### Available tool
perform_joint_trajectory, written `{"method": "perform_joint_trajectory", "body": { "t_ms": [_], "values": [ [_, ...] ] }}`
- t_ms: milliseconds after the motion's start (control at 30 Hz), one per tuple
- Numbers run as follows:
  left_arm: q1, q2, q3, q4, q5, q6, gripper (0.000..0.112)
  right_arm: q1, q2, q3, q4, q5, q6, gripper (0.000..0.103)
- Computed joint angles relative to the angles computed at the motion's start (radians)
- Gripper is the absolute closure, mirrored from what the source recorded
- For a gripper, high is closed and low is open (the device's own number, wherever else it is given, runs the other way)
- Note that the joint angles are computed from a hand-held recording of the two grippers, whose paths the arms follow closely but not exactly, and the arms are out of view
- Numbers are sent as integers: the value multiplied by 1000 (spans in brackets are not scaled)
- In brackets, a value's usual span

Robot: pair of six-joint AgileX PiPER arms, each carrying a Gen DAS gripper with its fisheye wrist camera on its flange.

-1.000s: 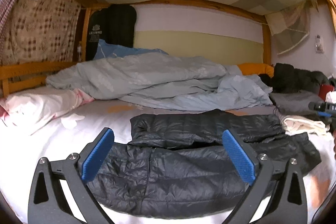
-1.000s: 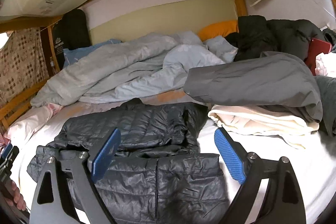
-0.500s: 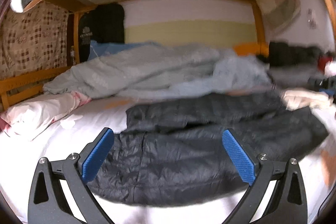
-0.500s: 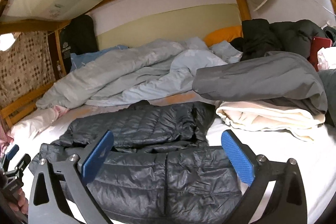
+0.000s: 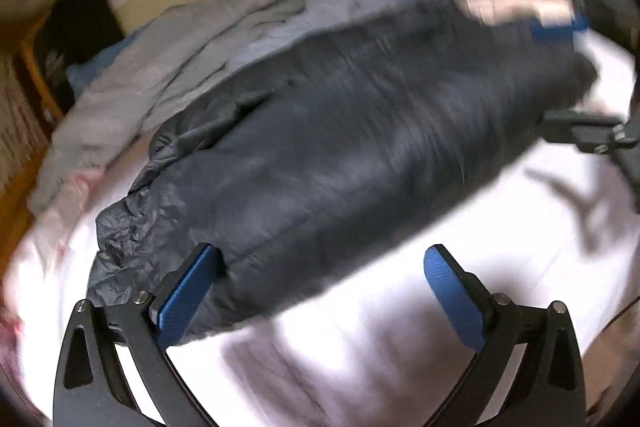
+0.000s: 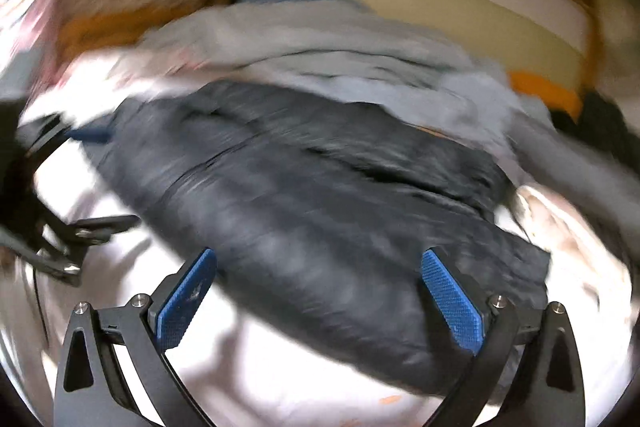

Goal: Fold large clothes

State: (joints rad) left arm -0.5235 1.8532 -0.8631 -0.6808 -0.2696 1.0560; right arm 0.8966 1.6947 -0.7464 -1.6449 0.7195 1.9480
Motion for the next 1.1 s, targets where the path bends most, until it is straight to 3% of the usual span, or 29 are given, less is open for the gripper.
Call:
{"method": "perform_joint_trajectory", "body": {
  "t_ms": [67,100,200,300,400,600,667,733,800,833,867,900,967,1033,1100],
  "values": [
    [-29,14,2,-93,-58,65,9,47,74,-35,31,80,-73,1],
    [-23,13,-3,-83,-49,37,9,60,111,-61,65,116,-114,1],
    [-1,28,0,-6,-123,-85,9,61,180,-112,143,188,-177,1],
    [27,63,-47,-117,-86,5,9,47,206,-135,193,231,-191,1],
    [23,94,-76,-254,-155,149,9,42,224,-164,249,311,-257,1],
    [114,121,-162,-502,-135,309,10,0,157,-120,326,310,-261,3],
    [148,122,-167,-497,-135,267,22,5,152,-116,372,342,-246,11],
    [174,121,-160,-439,-109,193,61,13,149,-113,402,355,-234,25],
    [170,119,-148,-403,-115,166,93,23,167,-123,425,387,-241,57],
    [163,107,-131,-375,-125,153,99,22,173,-125,430,398,-247,68],
    [154,84,-104,-350,-140,128,101,8,159,-118,421,369,-245,81],
    [149,58,-78,-336,-151,103,102,8,121,-96,419,343,-220,85],
    [158,-16,-22,-312,-122,39,102,24,74,-76,410,344,-182,85],
    [173,-83,16,-373,-67,39,102,79,13,-44,423,374,-139,85],
    [161,-139,72,-393,-73,32,101,140,-36,-13,454,394,-93,85]
  ]
}}
